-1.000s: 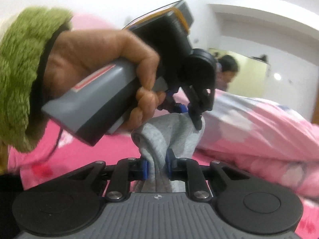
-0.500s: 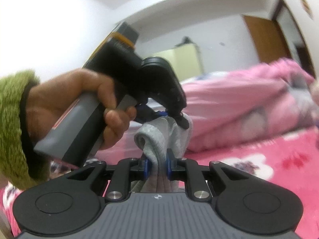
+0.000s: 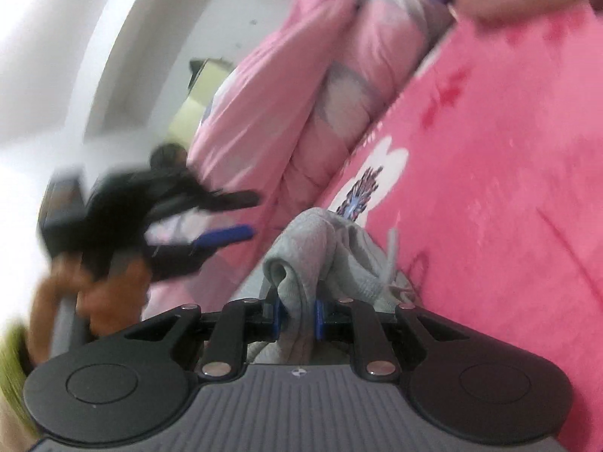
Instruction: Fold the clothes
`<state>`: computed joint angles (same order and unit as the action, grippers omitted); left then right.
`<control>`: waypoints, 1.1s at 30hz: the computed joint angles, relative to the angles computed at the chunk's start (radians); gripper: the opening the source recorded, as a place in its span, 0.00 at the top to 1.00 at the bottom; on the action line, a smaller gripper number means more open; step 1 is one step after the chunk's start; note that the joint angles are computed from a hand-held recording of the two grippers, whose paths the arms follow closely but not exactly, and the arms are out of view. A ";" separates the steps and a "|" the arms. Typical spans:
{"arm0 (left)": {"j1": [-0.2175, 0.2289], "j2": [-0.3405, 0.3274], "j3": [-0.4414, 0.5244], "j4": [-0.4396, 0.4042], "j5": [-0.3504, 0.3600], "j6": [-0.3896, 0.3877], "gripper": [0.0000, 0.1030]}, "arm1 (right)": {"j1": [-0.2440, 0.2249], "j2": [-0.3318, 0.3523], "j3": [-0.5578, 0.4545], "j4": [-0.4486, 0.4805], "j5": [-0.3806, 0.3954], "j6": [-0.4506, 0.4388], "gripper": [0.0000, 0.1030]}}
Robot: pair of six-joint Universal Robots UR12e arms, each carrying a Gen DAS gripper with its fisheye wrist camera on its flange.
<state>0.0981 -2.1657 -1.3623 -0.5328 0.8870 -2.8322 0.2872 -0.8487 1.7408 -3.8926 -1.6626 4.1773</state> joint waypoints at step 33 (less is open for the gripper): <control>0.139 0.098 -0.354 0.417 -0.059 0.466 0.49 | 0.059 -0.102 -0.070 0.349 -0.061 -0.635 0.80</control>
<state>0.2371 -2.0675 -1.7166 -0.1159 0.8276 -2.3658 0.3460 -0.9506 1.6711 -3.5435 -1.7234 3.5420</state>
